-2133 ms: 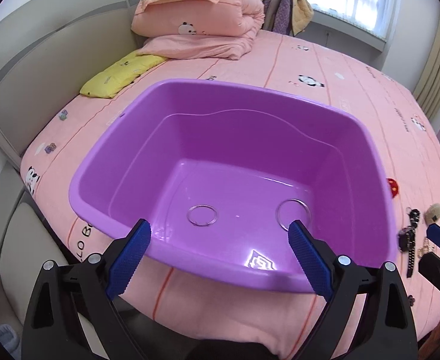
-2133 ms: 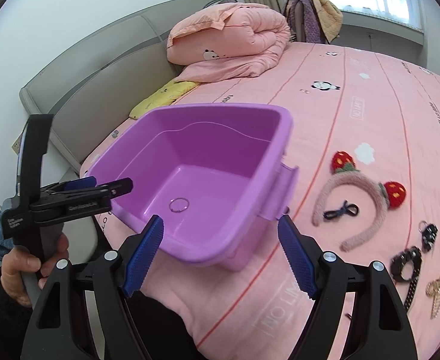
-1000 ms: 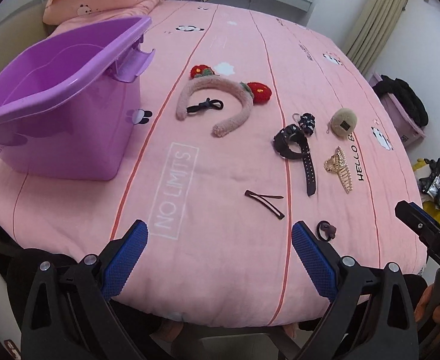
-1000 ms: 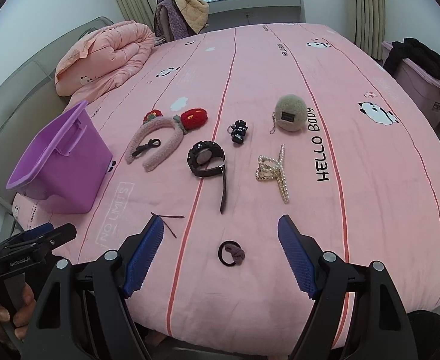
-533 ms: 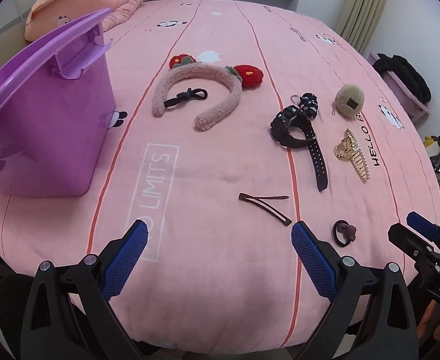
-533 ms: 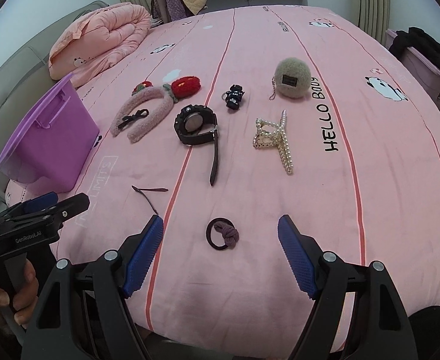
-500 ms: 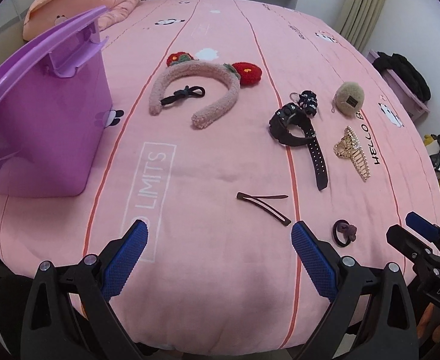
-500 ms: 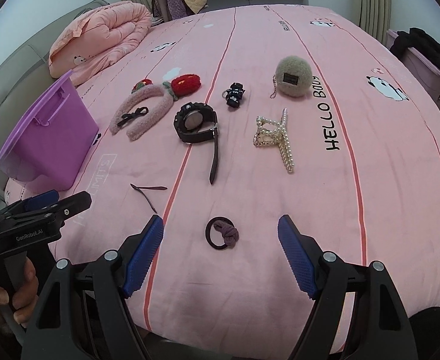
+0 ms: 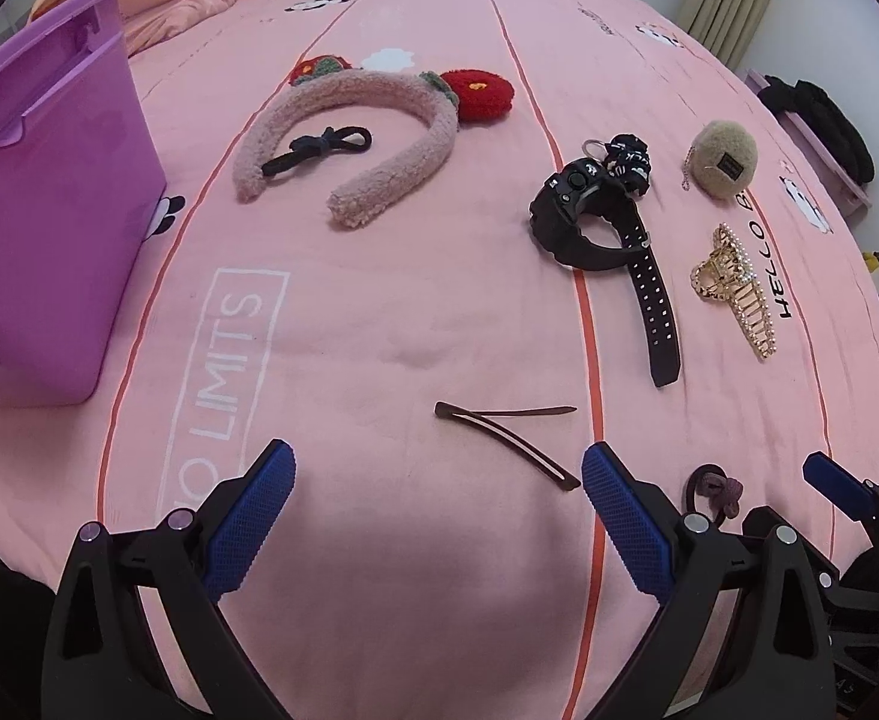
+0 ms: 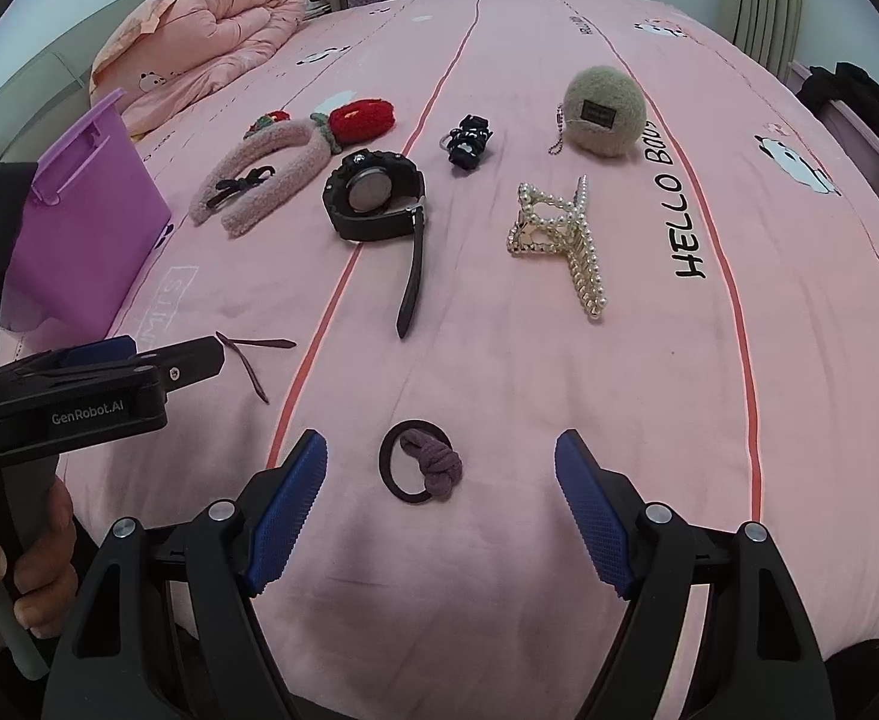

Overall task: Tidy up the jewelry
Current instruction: 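Reach the left tool to the dark hairpin while the right tool reaches the hair tie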

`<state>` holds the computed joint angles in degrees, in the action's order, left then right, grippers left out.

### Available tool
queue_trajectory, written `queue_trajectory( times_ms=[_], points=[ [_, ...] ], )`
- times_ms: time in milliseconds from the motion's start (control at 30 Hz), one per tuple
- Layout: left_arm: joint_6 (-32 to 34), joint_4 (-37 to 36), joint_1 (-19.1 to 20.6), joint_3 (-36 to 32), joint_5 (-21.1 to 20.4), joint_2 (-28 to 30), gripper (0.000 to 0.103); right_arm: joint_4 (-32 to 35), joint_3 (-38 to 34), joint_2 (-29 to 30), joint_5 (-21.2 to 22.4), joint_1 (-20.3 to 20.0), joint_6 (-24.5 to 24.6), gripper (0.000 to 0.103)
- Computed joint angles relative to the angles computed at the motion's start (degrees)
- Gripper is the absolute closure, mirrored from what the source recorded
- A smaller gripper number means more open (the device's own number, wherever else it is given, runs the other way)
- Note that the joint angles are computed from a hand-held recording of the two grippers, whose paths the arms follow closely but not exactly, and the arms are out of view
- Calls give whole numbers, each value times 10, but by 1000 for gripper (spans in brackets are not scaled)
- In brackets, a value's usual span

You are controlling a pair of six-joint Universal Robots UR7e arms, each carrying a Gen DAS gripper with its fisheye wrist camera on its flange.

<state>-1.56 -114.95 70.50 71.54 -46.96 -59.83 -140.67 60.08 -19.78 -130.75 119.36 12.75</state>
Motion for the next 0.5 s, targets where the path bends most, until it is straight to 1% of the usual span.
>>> queue_trajectory(
  times_ms=[200,333,500],
  points=[
    [-15,21,9,-20,4,19,8,5,-7,7,-5,-4,-1,28],
    [-7,15,10,-17,13,22,8,10,-12,13,-5,-6,-5,28],
    [-6,16,15,-26,12,31,8,22,-25,24,-11,-7,-10,28]
  ],
)
